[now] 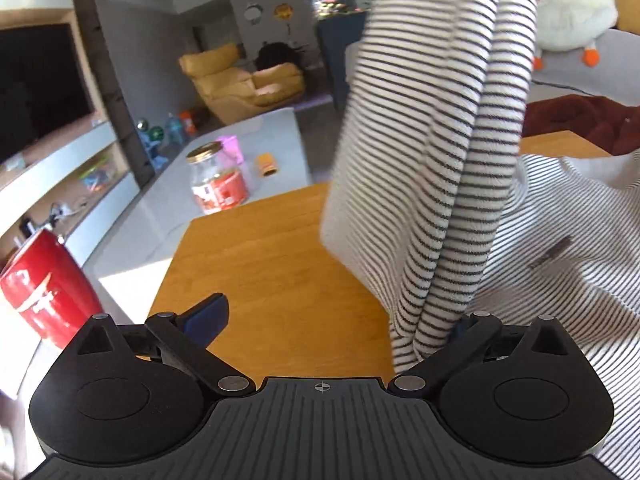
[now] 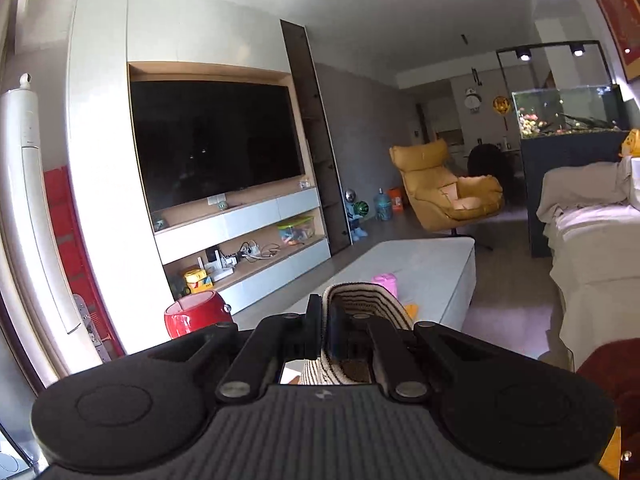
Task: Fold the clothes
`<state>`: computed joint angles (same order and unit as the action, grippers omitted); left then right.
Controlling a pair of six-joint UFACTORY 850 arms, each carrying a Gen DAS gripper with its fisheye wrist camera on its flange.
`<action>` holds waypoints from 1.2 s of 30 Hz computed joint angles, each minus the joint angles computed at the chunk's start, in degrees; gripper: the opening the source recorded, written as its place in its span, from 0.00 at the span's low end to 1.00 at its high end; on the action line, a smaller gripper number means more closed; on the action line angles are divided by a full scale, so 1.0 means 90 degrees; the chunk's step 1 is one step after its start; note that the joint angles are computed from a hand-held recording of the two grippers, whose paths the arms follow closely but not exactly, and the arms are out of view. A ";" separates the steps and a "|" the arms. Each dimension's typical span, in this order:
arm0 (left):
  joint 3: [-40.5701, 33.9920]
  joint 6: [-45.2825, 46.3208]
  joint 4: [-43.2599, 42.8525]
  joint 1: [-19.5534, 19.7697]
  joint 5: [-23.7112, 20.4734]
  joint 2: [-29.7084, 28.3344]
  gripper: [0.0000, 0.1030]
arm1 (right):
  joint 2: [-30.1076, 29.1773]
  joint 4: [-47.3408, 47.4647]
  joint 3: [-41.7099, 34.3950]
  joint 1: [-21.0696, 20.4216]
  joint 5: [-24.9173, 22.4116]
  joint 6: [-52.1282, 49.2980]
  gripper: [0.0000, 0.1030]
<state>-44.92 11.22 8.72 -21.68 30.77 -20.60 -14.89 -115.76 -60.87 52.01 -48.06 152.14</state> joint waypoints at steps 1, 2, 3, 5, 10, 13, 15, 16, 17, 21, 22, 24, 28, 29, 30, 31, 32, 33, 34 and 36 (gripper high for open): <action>0.0020 -0.0168 0.0131 0.0100 -0.0057 0.0003 1.00 | -0.0024 0.0033 0.0120 -0.0045 0.0056 0.0176 0.03; 0.0062 -0.0137 0.0105 0.0167 -0.0071 0.0012 1.00 | -0.0061 0.0061 0.0243 -0.0089 0.0115 0.0352 0.03; 0.0103 -0.0104 0.0077 0.0235 -0.0084 0.0020 1.00 | -0.0123 0.0086 0.0373 -0.0131 0.0173 0.0527 0.03; 0.0175 -0.0382 0.0449 0.0411 -0.0102 0.0044 1.00 | -0.0310 0.0196 0.0563 -0.0211 0.0351 0.0812 0.03; 0.0125 -0.2843 0.3064 0.0953 -0.0438 0.0227 0.99 | -0.0982 0.0469 0.0666 -0.0433 0.1195 0.1313 0.04; 0.0187 -0.4080 0.4363 0.1165 -0.0296 0.0461 0.99 | -0.1365 0.1009 0.0529 -0.0484 0.1535 0.0923 0.05; 0.0153 -0.5153 0.5420 0.1317 0.0150 0.0585 1.00 | -0.1419 0.0736 0.0642 -0.0480 0.1449 0.1331 0.06; 0.0140 -0.5583 0.5835 0.1389 0.0432 0.0637 1.00 | -0.1415 0.0626 0.0697 -0.0471 0.1390 0.1472 0.06; 0.0134 -0.5882 0.6106 0.1421 0.0702 0.0677 1.00 | -0.1420 0.0718 0.0679 -0.0463 0.1361 0.1346 0.06; 0.0058 -0.6206 0.6319 0.1169 0.1355 0.0602 1.00 | -0.1479 0.1752 0.0441 -0.0302 0.1113 -0.0045 0.16; 0.0009 -0.6142 0.6213 0.1038 0.1335 0.0486 1.00 | -0.1480 0.1978 0.0402 -0.0247 0.1005 -0.0315 0.20; -0.0196 -0.6466 0.6259 0.0808 0.0999 0.0196 1.00 | -0.1517 0.2752 0.0291 -0.0112 0.0593 -0.1130 0.36; -0.0469 -0.7167 0.6499 0.0679 0.0527 -0.0298 1.00 | -0.1700 0.4345 0.0111 0.0178 -0.0748 -0.2290 0.47; -0.0422 -0.6919 0.6320 0.0697 0.0568 -0.0315 1.00 | -0.1614 0.4477 0.0233 0.0226 -0.0892 -0.2080 0.47; -0.0386 -0.6794 0.6240 0.0721 0.0611 -0.0308 1.00 | -0.1433 0.4445 0.0461 0.0278 -0.0923 -0.1605 0.47; -0.0372 -0.6772 0.6209 0.0729 0.0622 -0.0299 1.00 | -0.1265 0.4465 0.0674 0.0344 -0.1012 -0.1108 0.47; -0.0374 -0.6804 0.6224 0.0749 0.0634 -0.0294 1.00 | -0.1165 0.4615 0.0808 0.0419 -0.1220 -0.0731 0.48; -0.0400 -0.6909 0.6289 0.0774 0.0643 -0.0301 1.00 | -0.1113 0.4877 0.0895 0.0506 -0.1529 -0.0401 0.49; -0.0414 -0.6990 0.6317 0.0782 0.0648 -0.0305 1.00 | -0.1061 0.5149 0.0978 0.0585 -0.1825 -0.0073 0.50; -0.0412 -0.7129 0.6348 0.0792 0.0647 -0.0278 1.00 | -0.1029 0.5790 0.1087 0.0687 -0.2409 0.0502 0.53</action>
<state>-48.62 -52.94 65.85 -14.56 36.60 -23.09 -24.15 -63.65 -51.09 58.20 -69.74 156.65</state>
